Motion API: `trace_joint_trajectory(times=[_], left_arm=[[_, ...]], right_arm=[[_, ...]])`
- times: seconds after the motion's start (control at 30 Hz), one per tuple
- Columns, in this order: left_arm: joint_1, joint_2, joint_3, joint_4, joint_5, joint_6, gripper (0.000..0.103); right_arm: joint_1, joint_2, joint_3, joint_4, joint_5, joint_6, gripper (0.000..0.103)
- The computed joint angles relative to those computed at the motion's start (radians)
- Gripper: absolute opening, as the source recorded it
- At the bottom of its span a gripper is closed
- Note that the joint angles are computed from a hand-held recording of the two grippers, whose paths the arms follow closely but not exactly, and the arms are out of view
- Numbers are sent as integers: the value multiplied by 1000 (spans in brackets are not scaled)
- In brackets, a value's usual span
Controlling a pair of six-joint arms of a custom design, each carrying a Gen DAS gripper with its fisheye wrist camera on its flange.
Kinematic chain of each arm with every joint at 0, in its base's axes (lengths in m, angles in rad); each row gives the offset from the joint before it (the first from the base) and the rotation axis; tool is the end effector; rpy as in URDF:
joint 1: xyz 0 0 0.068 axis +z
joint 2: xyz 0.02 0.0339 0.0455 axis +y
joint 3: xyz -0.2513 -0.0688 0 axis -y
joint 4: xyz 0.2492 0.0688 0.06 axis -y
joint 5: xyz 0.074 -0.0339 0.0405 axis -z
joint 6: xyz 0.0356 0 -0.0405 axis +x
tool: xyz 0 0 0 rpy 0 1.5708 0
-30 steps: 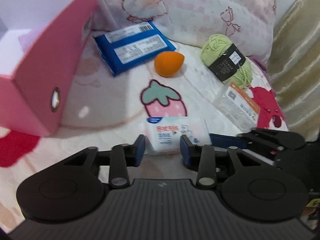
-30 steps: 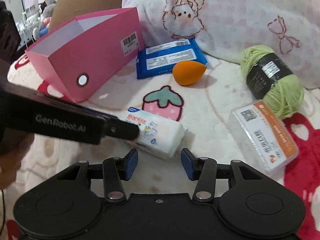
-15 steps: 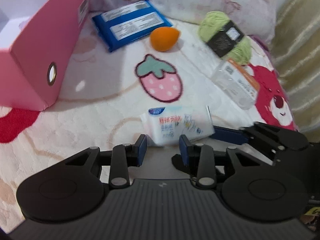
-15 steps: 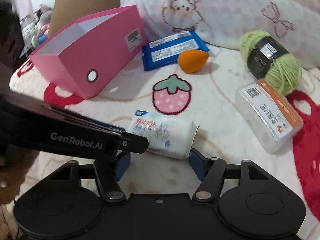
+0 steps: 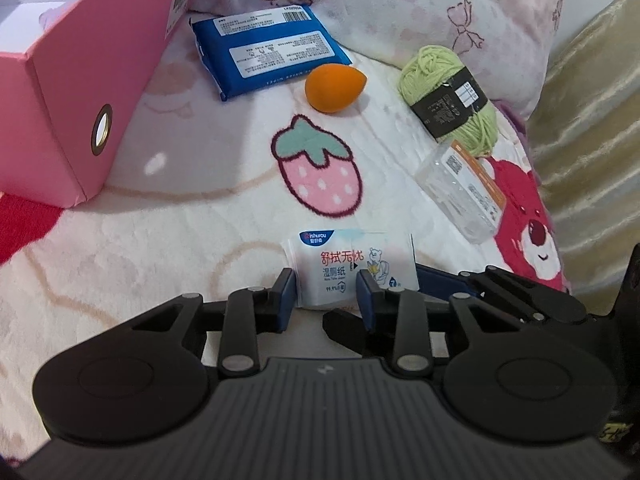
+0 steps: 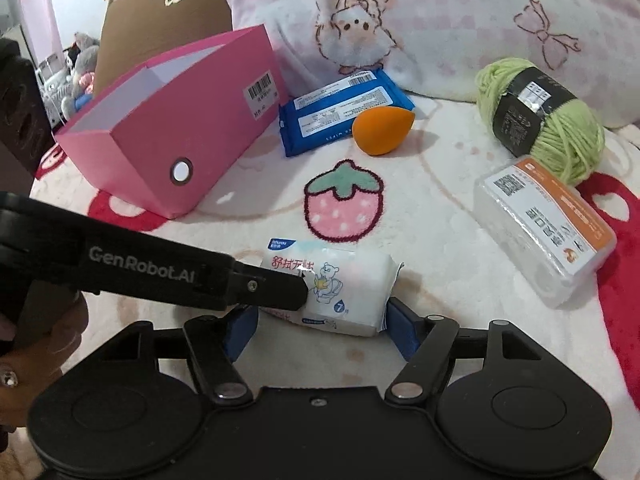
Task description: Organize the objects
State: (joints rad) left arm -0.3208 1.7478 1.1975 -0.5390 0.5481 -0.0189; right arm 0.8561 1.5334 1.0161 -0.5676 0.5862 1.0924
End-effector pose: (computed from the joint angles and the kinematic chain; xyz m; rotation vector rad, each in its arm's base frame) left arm 0.3323 -0.1300 0.1892 0.5770 2.5819 -0.8408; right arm 0.2150 0.2177 0.2019 0.4600 2.3561 0.0850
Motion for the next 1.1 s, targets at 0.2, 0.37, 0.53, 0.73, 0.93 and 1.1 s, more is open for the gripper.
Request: trace_joint_trajectory(times=[0.2,0.37,0.53,0.73,0.93,1.1], left_arm=[[-23,-51,22,-109,-14,23,31],[-35,-113,17,-161,-56,57,32],[-21,-168,38,-249,-78,104,32],[19,-221,61,-353,-65,143,32],[41,-274,91,-439,-81,188,32],[64,-281,164,-539,-95,232,32]], right_arm=[[19,-19,31,-73,-28,47,77],[62,7,96,-136,9,64,78],[98,37,187,-215,28,69,78],[137,102,323,-334,32,88,78],[159,153,443,-418,38,94,78],[172,207,577,-506,39,73,78]])
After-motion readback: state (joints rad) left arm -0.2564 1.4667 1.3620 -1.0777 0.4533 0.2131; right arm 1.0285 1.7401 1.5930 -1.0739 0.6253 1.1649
